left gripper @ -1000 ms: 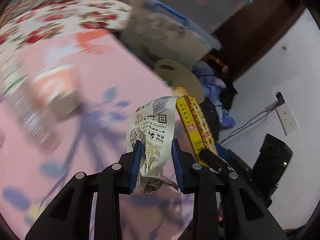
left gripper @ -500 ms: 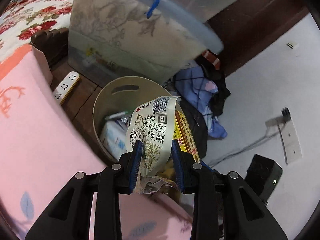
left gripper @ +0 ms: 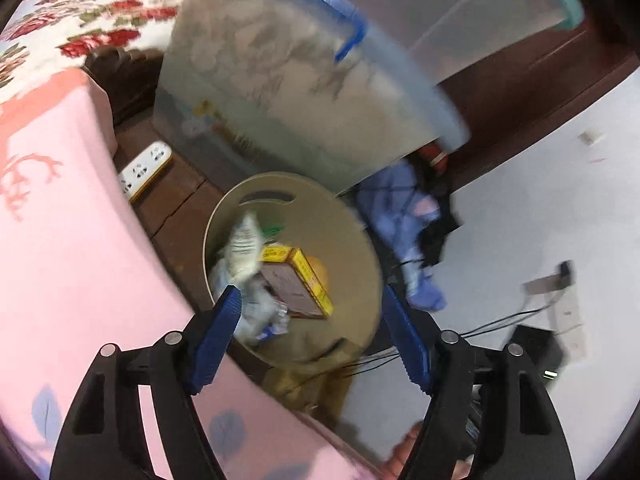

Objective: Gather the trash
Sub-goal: 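Carry the snack bag and yellow box to the wastebasket and open both tools, then grasp the clear plastic bottle with the left tool while the right tool grasps the paper cup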

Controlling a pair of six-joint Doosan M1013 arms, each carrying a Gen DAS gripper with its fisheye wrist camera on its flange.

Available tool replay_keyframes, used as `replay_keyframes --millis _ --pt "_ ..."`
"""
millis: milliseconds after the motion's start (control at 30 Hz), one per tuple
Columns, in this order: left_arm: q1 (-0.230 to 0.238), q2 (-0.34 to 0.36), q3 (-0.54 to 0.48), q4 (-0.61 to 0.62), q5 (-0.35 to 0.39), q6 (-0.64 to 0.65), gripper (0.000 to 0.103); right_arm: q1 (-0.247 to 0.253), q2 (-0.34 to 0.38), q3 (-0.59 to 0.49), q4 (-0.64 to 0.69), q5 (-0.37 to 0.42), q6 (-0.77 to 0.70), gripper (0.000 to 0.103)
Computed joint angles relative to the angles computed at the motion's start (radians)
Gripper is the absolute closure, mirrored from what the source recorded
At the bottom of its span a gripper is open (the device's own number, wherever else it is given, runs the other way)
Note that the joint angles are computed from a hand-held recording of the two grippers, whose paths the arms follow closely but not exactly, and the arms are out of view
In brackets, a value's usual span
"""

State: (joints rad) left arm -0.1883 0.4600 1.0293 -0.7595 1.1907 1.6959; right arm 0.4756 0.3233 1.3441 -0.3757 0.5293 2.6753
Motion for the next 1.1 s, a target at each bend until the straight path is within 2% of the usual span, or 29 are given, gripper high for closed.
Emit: replay_keyframes --millis 100,233,333,500,600,667,767,867,967,1100 --pt "0.033 -0.073 0.089 -0.093 -0.026 0.069 0.035 0.006 -0.025 0.027 0.026 -0.041 0.012 0.029" --pt "0.088 -0.186 0.224 -0.184 -0.036 0.165 0.035 0.022 -0.040 0.035 0.125 -0.084 -0.070 0.034" --pt "0.137 -0.264 0.315 -0.211 -0.038 0.216 0.035 0.039 -0.032 0.015 0.249 -0.100 -0.186 0.034" --pt "0.234 -0.376 0.452 -0.177 -0.076 0.256 0.035 0.082 0.016 -0.066 0.416 -0.061 -0.394 0.035" --pt "0.307 -0.410 0.507 -0.145 -0.084 0.214 0.035 0.116 0.074 -0.157 0.585 0.006 -0.600 0.040" --pt "0.356 -0.426 0.537 -0.110 -0.107 0.167 0.035 0.137 0.114 -0.221 0.646 0.060 -0.698 0.042" --pt "0.419 -0.436 0.565 -0.109 -0.123 0.112 0.035 0.183 0.214 -0.383 0.712 0.215 -0.847 0.042" --pt "0.461 -0.439 0.576 -0.121 -0.135 0.098 0.035 0.223 0.307 -0.532 0.691 0.356 -0.891 0.042" --pt "0.484 -0.435 0.577 -0.136 -0.128 0.106 0.035 0.244 0.389 -0.662 0.635 0.462 -0.850 0.041" --pt "0.508 -0.429 0.581 -0.159 -0.108 0.124 0.035 0.252 0.460 -0.774 0.600 0.543 -0.810 0.041"
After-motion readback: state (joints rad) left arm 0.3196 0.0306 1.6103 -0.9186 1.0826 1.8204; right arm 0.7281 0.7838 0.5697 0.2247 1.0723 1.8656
